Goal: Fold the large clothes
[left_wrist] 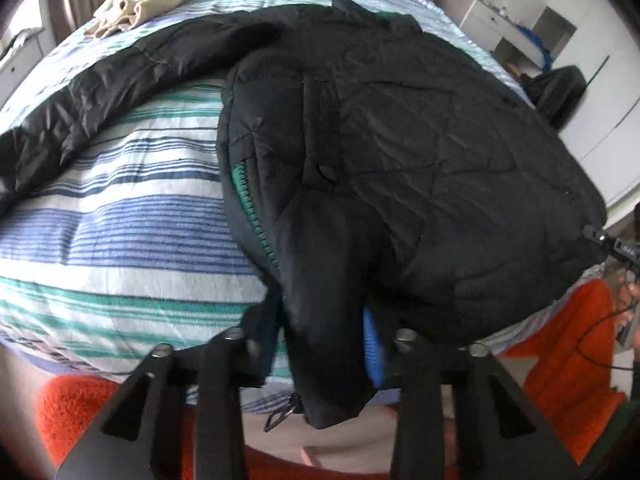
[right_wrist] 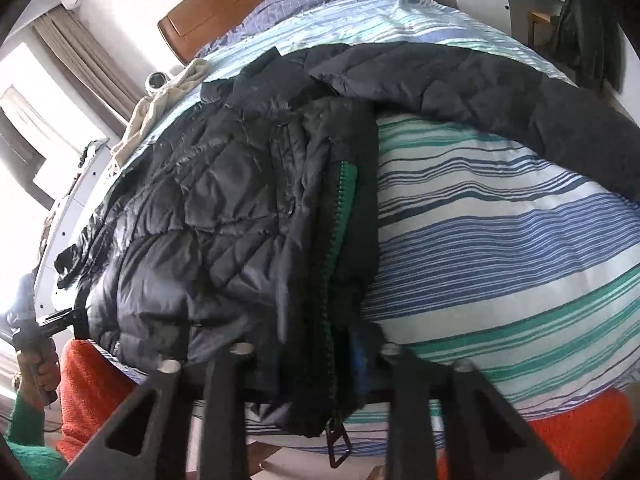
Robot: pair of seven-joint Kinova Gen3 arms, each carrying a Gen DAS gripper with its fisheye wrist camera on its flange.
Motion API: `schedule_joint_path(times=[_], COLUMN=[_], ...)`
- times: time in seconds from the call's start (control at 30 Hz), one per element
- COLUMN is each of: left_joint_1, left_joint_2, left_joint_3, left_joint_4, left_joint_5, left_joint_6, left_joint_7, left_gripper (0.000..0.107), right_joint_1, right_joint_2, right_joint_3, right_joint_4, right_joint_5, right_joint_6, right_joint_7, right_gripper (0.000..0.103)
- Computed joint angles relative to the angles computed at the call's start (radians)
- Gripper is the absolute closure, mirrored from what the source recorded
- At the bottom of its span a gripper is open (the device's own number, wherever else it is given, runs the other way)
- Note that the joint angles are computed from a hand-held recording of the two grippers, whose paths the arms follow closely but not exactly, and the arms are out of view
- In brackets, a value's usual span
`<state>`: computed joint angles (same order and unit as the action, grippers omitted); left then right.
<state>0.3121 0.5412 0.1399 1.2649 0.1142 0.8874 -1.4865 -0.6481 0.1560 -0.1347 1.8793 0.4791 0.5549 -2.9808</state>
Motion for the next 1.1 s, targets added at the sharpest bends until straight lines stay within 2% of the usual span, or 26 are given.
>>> schedule_joint_path(times=[0.1,0.2,0.3,0.37,0.4,0.43,0.5,0.53,0.63,0.7,0.77,0.87,0.93,1.03,1.1], left_joint_1=[-0.012,-0.006,-0.007,-0.018,-0.019,-0.004,0.044,0.078,0.197,0.278,0.313,0.280,0.196,0.096,0.094], left_joint_2=[-0.043,-0.057,-0.034,-0.044,-0.051,-0.068,-0.118,-0.144,-0.209,-0.223,-0.216,-0.199,-0.184,-0.134,-0.129], left_joint_3=[0.000,-0.012,0.016,0.060,0.073,0.068,0.026,-0.009,-0.141,-0.224,-0.243,-0.198,-0.107,0.022,0.039], left_joint_4=[0.062,0.109,0.100,0.100,0.102,0.112,0.149,0.170,0.235,0.242,0.222,0.193,0.174,0.108,0.092], left_joint_5=[0.016,0.024,-0.046,-0.127,-0.162,-0.201,-0.270,-0.300,-0.393,-0.474,-0.556,-0.583,-0.520,-0.408,-0.397], left_joint_6=[-0.027,-0.057,-0.075,-0.078,-0.078,-0.085,-0.127,-0.155,-0.270,-0.312,-0.318,-0.334,-0.326,-0.229,-0.200], left_joint_7=[-0.029,-0.029,0.046,0.124,0.153,0.193,0.274,0.315,0.437,0.516,0.545,0.530,0.494,0.425,0.435], left_gripper=[0.082,0.080,0.067,0.056,0.042,0.029,0.014,0.012,0.010,0.010,0.010,0.010,0.010,0.010,0.010], right_joint_1=[-0.025,-0.039,-0.054,-0.055,-0.063,-0.076,-0.098,-0.106,-0.084,-0.100,-0.153,-0.149,-0.155,-0.186,-0.188], right_joint_2=[-0.021,-0.021,0.013,0.017,0.012,0.003,-0.019,-0.031,-0.049,-0.044,-0.033,-0.019,0.020,0.036,0.037], right_joint_3=[-0.013,-0.024,-0.019,-0.016,-0.016,-0.016,-0.025,-0.035,-0.079,-0.080,-0.059,-0.109,-0.109,-0.088,-0.083], right_joint_4=[-0.003,0.007,-0.010,-0.026,-0.027,-0.020,-0.020,-0.020,-0.041,-0.087,-0.124,-0.145,-0.185,-0.171,-0.160], right_joint_5=[0.019,0.061,0.102,0.098,0.109,0.131,0.180,0.199,0.219,0.228,0.266,0.324,0.314,0.343,0.338], right_joint_6=[0.044,0.070,0.095,0.120,0.133,0.145,0.202,0.235,0.303,0.385,0.464,0.508,0.562,0.551,0.534], right_joint_7=[-0.027,-0.075,-0.133,-0.135,-0.146,-0.171,-0.224,-0.251,-0.270,-0.247,-0.277,-0.270,-0.247,-0.303,-0.316], right_gripper=[0.083,0.083,0.075,0.060,0.045,0.038,0.038,0.037,0.037,0.037,0.037,0.037,0.037,0.037,0.037])
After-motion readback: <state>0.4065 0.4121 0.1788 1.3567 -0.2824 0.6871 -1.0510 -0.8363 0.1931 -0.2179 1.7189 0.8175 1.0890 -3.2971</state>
